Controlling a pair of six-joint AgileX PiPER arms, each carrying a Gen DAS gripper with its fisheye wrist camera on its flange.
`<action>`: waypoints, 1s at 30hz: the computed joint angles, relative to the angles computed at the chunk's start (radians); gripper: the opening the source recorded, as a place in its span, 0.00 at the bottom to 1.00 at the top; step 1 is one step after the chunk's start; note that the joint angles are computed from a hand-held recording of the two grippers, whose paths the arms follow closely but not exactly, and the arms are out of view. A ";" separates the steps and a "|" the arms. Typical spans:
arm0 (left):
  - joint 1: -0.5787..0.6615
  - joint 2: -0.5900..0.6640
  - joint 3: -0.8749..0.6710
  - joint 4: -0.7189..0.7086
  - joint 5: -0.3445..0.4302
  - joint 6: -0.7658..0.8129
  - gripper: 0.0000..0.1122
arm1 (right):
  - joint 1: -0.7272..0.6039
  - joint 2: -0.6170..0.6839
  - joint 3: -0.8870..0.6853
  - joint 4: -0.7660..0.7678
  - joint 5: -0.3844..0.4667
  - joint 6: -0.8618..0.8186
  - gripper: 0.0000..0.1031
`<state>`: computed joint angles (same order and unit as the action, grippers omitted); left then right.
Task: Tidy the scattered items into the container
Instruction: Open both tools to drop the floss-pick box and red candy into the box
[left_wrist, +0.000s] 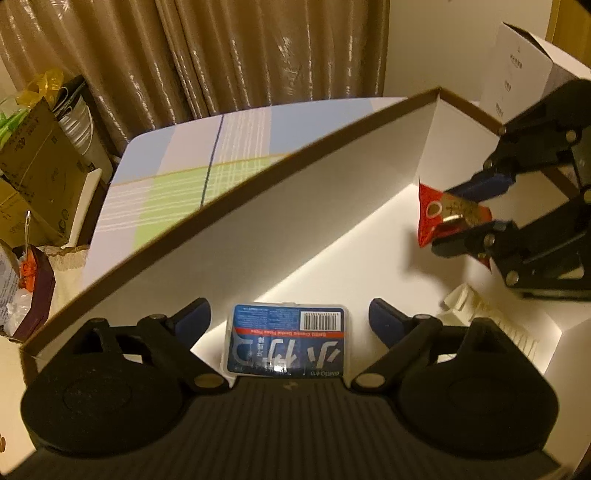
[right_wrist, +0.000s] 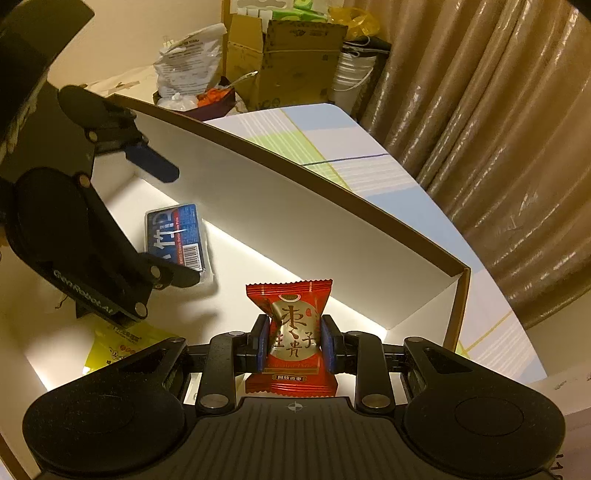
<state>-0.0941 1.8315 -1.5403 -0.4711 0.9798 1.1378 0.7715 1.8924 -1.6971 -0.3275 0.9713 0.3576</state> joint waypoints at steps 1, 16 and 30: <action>0.002 0.000 -0.006 0.001 0.008 -0.003 0.81 | 0.000 0.002 -0.003 0.000 0.001 -0.002 0.30; 0.034 0.007 -0.065 0.019 0.050 -0.057 0.81 | 0.037 -0.021 0.045 -0.081 -0.047 0.058 0.31; 0.074 -0.060 -0.054 0.039 0.082 -0.120 0.86 | 0.106 -0.137 0.132 -0.077 -0.061 0.170 0.97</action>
